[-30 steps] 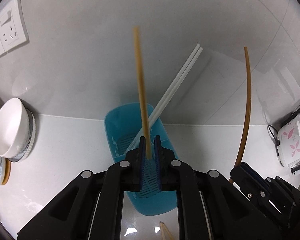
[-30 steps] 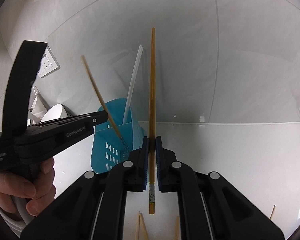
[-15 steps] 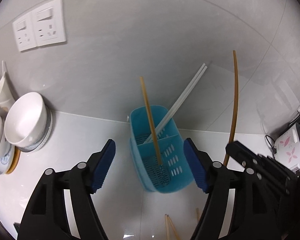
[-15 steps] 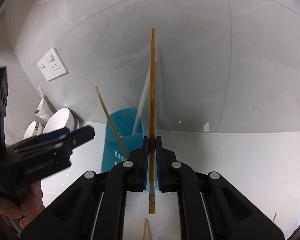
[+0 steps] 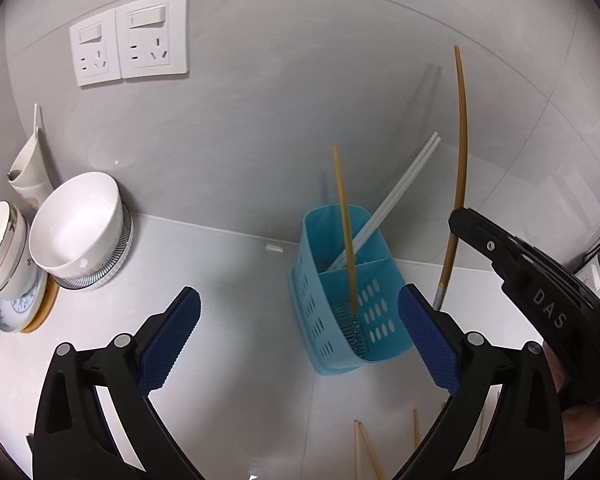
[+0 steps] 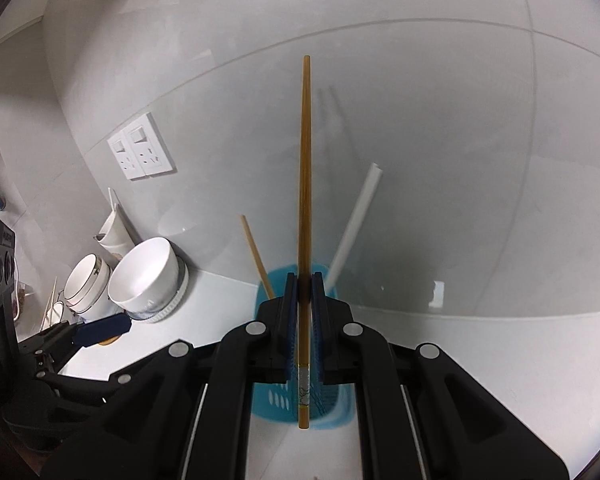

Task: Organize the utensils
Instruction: 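Open the left tool dropping its chopstick in the holder while the right tool releases its chopstick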

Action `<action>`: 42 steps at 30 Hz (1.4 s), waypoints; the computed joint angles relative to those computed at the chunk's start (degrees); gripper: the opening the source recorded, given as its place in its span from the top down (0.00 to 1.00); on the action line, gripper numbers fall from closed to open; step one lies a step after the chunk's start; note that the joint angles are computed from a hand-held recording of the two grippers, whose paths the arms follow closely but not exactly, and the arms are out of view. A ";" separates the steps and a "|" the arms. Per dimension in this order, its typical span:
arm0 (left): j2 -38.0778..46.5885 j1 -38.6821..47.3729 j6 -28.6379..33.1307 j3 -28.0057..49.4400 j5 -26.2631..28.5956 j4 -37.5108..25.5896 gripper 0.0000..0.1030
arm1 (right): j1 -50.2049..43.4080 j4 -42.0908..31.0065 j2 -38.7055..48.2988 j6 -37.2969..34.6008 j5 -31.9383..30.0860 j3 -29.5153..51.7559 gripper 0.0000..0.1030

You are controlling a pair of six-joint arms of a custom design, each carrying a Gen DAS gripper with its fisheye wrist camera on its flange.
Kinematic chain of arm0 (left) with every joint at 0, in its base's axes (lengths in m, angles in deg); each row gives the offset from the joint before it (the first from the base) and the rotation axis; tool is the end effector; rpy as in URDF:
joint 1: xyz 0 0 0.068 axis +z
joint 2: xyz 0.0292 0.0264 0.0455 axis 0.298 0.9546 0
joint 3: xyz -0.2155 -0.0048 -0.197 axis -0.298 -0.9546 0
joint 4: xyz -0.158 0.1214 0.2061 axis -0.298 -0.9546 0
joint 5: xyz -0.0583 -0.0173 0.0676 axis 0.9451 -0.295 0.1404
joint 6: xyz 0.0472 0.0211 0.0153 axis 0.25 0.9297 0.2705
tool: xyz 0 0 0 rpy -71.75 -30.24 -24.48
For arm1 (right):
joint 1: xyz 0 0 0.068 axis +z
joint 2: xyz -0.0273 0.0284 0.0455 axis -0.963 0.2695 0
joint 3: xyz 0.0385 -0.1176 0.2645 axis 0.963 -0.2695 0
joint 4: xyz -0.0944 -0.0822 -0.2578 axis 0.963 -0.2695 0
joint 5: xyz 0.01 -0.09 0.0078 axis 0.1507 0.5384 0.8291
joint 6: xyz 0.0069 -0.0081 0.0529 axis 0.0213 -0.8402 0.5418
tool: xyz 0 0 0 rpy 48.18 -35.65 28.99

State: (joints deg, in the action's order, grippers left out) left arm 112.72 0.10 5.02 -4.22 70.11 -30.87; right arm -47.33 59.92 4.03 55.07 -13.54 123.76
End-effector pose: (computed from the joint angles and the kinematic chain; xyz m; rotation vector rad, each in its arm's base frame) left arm 0.2456 -0.0736 0.3678 -0.0507 2.4447 -0.1903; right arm 0.2693 0.1369 0.3597 -0.1578 2.1980 0.4361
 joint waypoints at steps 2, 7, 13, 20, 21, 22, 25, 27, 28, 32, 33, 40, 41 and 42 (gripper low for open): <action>-0.80 0.59 0.15 -0.84 -0.09 0.29 0.06 | 0.37 2.10 0.45 -0.49 0.12 -0.70 0.94; -1.73 1.71 0.60 -1.70 -0.11 -0.14 0.06 | 0.62 7.88 1.47 -1.10 -0.43 -3.30 0.94; -2.06 2.25 0.93 -3.22 -0.19 0.71 0.06 | 1.66 12.80 3.09 -2.71 1.07 -6.27 0.94; -1.99 2.73 1.21 -3.87 0.17 0.59 0.06 | 2.79 14.69 5.56 -3.31 2.45 -8.56 0.94; -1.92 2.84 1.23 -3.92 0.28 0.49 0.06 | 3.02 14.78 5.74 -3.57 2.67 -8.94 0.94; -1.92 2.96 1.33 -4.10 0.36 0.58 0.06 | 3.40 14.74 6.07 -3.92 3.15 -9.06 0.94; -2.04 2.97 1.54 -4.71 -0.20 0.87 0.06 | 4.35 14.53 6.70 -4.89 4.22 -9.31 0.94; -2.17 3.18 1.61 -4.97 -0.09 0.97 0.06 | 4.64 14.39 7.08 -5.21 4.44 -9.31 0.94; -2.15 3.25 1.68 -4.99 -0.04 0.95 0.06 | 4.65 14.36 7.18 -5.29 4.43 -9.42 0.93; -2.12 2.77 2.04 -5.04 -1.91 0.86 0.06 | 5.08 14.28 7.95 -5.31 4.97 -9.15 0.91; -2.07 2.77 2.07 -5.10 -2.02 0.85 0.06 | 5.16 14.18 8.04 -5.41 5.16 -9.10 0.91; -2.37 3.41 1.96 -4.65 -1.51 0.12 0.06 | 4.88 12.09 5.29 -5.35 6.11 -9.27 0.58; -2.43 3.26 1.88 -4.62 -1.63 0.01 0.06 | 4.61 11.34 4.66 -5.17 5.75 -9.26 0.55; -2.50 3.08 1.78 -4.54 -1.66 -0.20 0.06 | 4.24 10.18 4.02 -4.97 4.73 -9.08 0.52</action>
State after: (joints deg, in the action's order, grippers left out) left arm 110.23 3.17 6.80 -8.75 68.45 -31.07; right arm -43.09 70.10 8.05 50.11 -8.81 114.68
